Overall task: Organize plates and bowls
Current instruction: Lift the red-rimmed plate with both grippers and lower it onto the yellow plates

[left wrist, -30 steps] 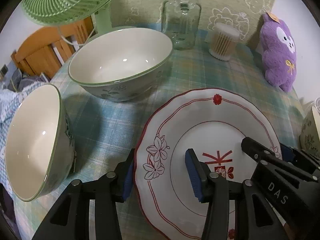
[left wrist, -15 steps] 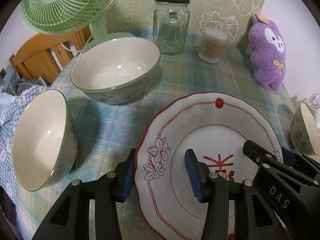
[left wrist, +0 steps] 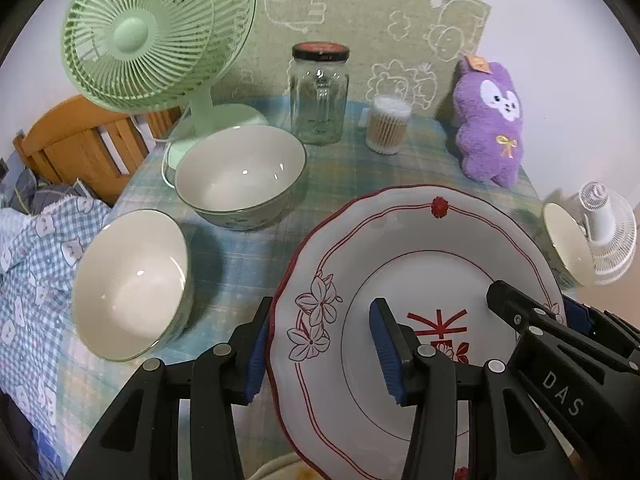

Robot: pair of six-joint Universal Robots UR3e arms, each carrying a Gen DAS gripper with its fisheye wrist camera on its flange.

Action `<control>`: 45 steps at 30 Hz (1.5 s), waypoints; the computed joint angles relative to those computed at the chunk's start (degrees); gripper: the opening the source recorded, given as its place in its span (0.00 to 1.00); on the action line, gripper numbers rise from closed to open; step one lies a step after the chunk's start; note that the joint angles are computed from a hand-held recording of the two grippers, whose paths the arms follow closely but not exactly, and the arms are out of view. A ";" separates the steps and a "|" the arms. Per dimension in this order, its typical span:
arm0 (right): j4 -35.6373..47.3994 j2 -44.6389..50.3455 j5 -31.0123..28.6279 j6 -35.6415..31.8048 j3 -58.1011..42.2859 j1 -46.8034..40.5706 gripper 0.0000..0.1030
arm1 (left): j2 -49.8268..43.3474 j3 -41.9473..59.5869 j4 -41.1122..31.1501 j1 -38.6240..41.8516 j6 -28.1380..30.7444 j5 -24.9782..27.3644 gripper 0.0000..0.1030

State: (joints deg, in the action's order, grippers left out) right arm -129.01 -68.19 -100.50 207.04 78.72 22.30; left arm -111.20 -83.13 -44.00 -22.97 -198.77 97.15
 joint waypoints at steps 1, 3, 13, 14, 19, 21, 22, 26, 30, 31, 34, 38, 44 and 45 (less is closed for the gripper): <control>0.19 -0.55 -0.47 0.45 0.15 0.38 0.49 | 0.74 -0.46 -0.06 0.09 0.39 -0.22 0.47; 0.81 -2.14 -1.84 1.38 0.88 1.56 0.49 | 2.88 -2.00 -0.02 0.09 0.88 -0.60 0.46; 5.39 -9.88 -7.48 8.39 5.11 7.04 0.49 | 12.25 -10.02 0.62 -0.60 3.23 -2.61 0.46; 5.93 -10.94 -8.04 9.59 5.97 7.70 0.49 | 13.03 -10.97 0.92 -0.70 3.52 -2.83 0.46; 7.90 -14.08 -10.24 13.60 9.29 10.84 0.49 | 16.87 -15.37 1.16 -1.35 3.56 -3.68 0.46; 8.67 -15.17 -10.75 15.22 10.77 12.00 0.49 | 18.41 -17.47 1.05 -1.65 3.36 -4.05 0.46; 9.02 -15.58 -10.92 15.89 11.43 12.51 0.49 | 19.07 -18.40 0.94 -1.62 3.40 -4.43 0.46; 9.91 -17.19 -11.47 19.13 14.83 14.83 0.49 | 21.98 -23.07 1.33 -2.28 3.62 -5.04 0.46; 10.14 -18.54 -11.81 22.63 18.32 17.22 0.49 | 24.16 -27.29 2.03 -3.26 3.56 -5.26 0.46; 10.19 -18.90 -11.96 23.37 19.15 17.77 0.49 | 24.70 -28.34 2.26 -3.56 3.45 -5.27 0.46; 10.10 -19.72 -12.30 25.40 21.48 19.29 0.49 | 25.92 -31.07 3.06 -4.27 3.24 -5.39 0.46; 9.77 -19.68 -11.66 26.53 23.30 20.31 0.49 | 27.40 -33.97 2.92 -5.60 2.13 -4.50 0.46; 9.59 -19.53 -10.76 28.73 24.90 21.38 0.49 | 28.17 -35.97 2.73 -6.46 1.63 -3.80 0.47; 9.49 -19.54 -10.75 29.06 25.16 21.59 0.49 | 28.09 -36.21 2.98 -6.76 1.43 -3.48 0.47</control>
